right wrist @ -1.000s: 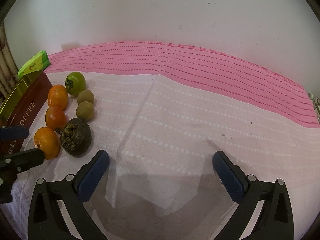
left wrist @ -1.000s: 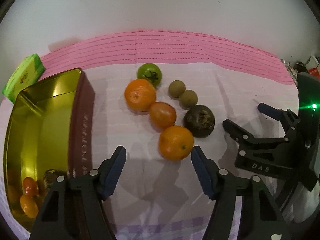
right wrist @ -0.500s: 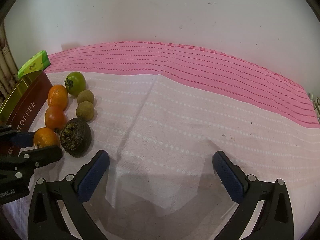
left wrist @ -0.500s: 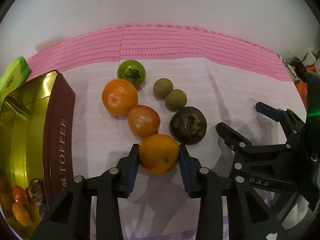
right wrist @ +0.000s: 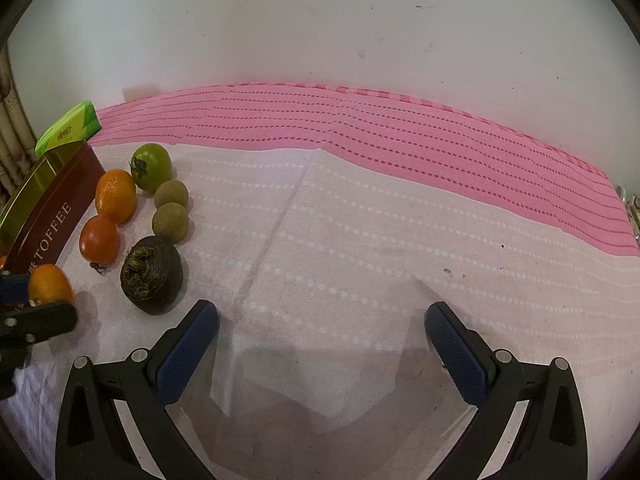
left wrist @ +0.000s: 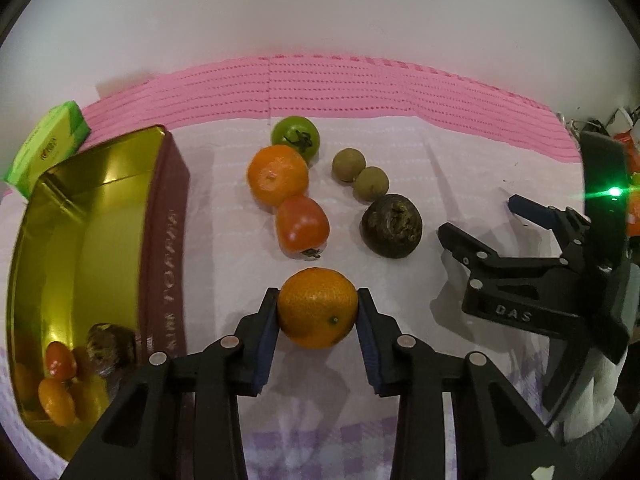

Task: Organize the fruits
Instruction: 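Carry the orange into the tray and release it with the left gripper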

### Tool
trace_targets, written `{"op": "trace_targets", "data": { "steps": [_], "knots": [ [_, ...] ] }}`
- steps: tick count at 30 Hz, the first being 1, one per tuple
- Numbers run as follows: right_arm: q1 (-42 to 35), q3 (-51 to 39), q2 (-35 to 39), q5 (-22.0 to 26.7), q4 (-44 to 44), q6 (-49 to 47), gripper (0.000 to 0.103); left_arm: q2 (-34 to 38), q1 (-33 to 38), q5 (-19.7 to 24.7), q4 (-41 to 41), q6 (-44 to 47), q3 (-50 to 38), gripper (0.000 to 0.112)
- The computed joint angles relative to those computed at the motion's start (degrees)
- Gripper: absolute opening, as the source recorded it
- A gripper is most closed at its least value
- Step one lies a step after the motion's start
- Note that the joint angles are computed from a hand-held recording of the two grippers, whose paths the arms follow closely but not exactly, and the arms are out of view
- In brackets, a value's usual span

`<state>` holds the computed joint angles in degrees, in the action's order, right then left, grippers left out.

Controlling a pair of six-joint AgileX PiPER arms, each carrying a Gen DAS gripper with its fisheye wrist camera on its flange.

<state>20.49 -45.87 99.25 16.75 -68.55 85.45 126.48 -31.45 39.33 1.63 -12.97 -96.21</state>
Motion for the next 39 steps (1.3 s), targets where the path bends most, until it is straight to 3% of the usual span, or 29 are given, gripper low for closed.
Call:
{"op": "trace_targets", "data": {
  "steps": [6, 19, 29, 39],
  "knots": [
    [0.05, 0.05, -0.04, 0.00, -0.12, 0.15, 0.103, -5.71, 0.55, -3.05, 0.37, -0.15, 5.65, 0.033],
    [-0.01, 0.18, -0.10, -0.09, -0.39, 0.38, 0.103, -12.52, 5.87, -4.55, 5.17, -3.90, 11.38, 0.033],
    [-0.07, 0.20, -0.15, -0.17, -0.37, 0.31, 0.103, -13.16, 12.68, -4.76, 10.96, -7.46, 13.72, 0.033],
    [-0.11, 0.21, -0.22, -0.20, -0.25, 0.15, 0.103, -9.34, 17.89, -4.17, 14.22, -8.94, 13.07, 0.033]
  ]
}}
